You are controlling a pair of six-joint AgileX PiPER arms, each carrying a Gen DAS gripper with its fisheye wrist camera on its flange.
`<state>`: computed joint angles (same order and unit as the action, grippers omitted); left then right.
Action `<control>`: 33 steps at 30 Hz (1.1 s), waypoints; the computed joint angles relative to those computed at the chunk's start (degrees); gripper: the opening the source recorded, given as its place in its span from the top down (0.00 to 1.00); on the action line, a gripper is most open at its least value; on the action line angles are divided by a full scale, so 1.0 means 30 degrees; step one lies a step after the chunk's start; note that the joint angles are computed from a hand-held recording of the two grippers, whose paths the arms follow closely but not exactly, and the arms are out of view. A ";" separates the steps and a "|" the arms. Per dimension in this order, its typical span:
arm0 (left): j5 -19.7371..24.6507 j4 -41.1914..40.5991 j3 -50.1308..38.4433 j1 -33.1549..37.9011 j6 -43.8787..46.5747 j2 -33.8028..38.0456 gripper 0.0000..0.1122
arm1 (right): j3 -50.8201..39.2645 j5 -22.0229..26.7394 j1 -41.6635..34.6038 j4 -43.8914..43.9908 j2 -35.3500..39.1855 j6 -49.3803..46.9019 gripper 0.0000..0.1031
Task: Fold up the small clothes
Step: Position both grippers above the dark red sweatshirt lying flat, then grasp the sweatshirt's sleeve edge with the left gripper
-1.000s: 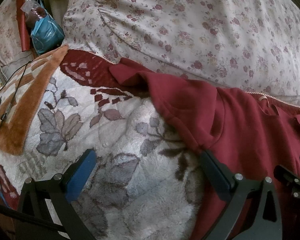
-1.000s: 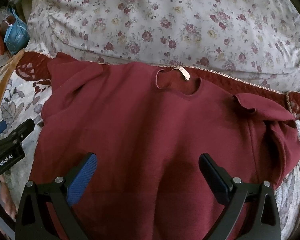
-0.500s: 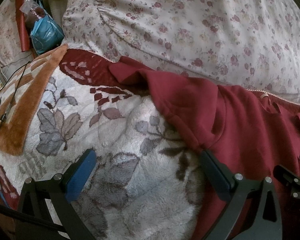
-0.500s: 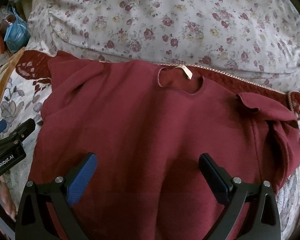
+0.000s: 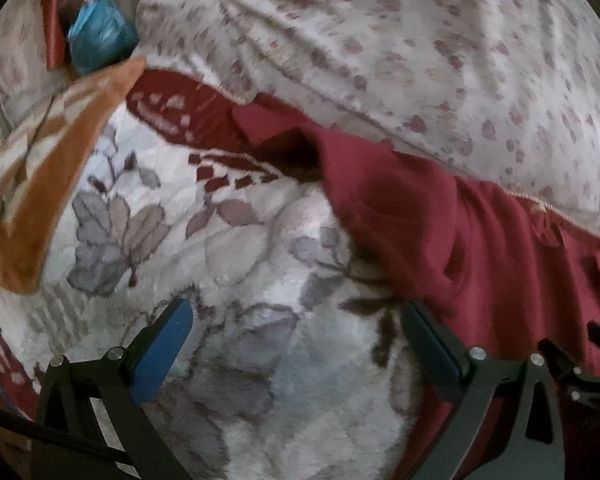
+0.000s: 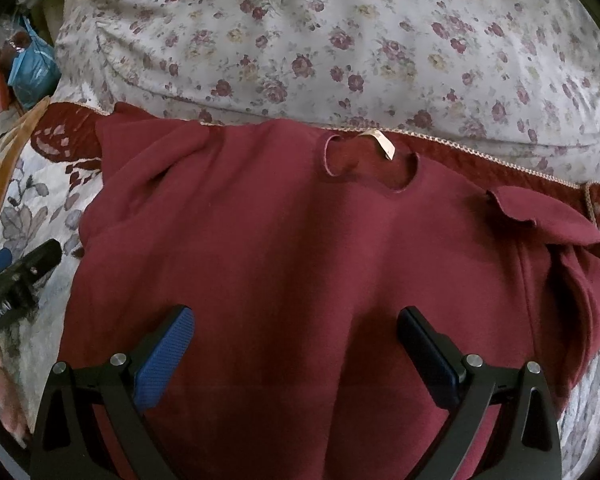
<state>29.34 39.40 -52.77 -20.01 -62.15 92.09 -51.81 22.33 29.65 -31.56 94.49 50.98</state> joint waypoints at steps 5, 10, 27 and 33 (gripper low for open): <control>0.0383 -0.1847 -0.1757 0.1956 0.2835 0.0580 0.08 | -0.0758 0.0102 -0.0153 0.0230 0.0526 -0.0802 0.00; 0.1195 -0.2701 -0.5606 0.3272 0.4392 0.3175 0.08 | -0.1202 -0.0073 -0.0296 0.0376 0.1043 -0.1234 0.00; 0.2947 -0.8434 -1.6714 0.5530 0.7224 1.1605 0.08 | -0.1605 -0.0471 -0.0728 0.2059 0.1737 -0.3198 0.00; 0.4113 -0.9364 -1.9188 0.5336 0.8002 1.3186 0.08 | -0.1533 -0.0570 -0.0626 0.1820 0.1785 -0.2900 0.00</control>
<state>41.68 11.31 -110.33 -4.00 -38.15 131.65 -56.41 20.62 27.78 -26.10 99.84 42.28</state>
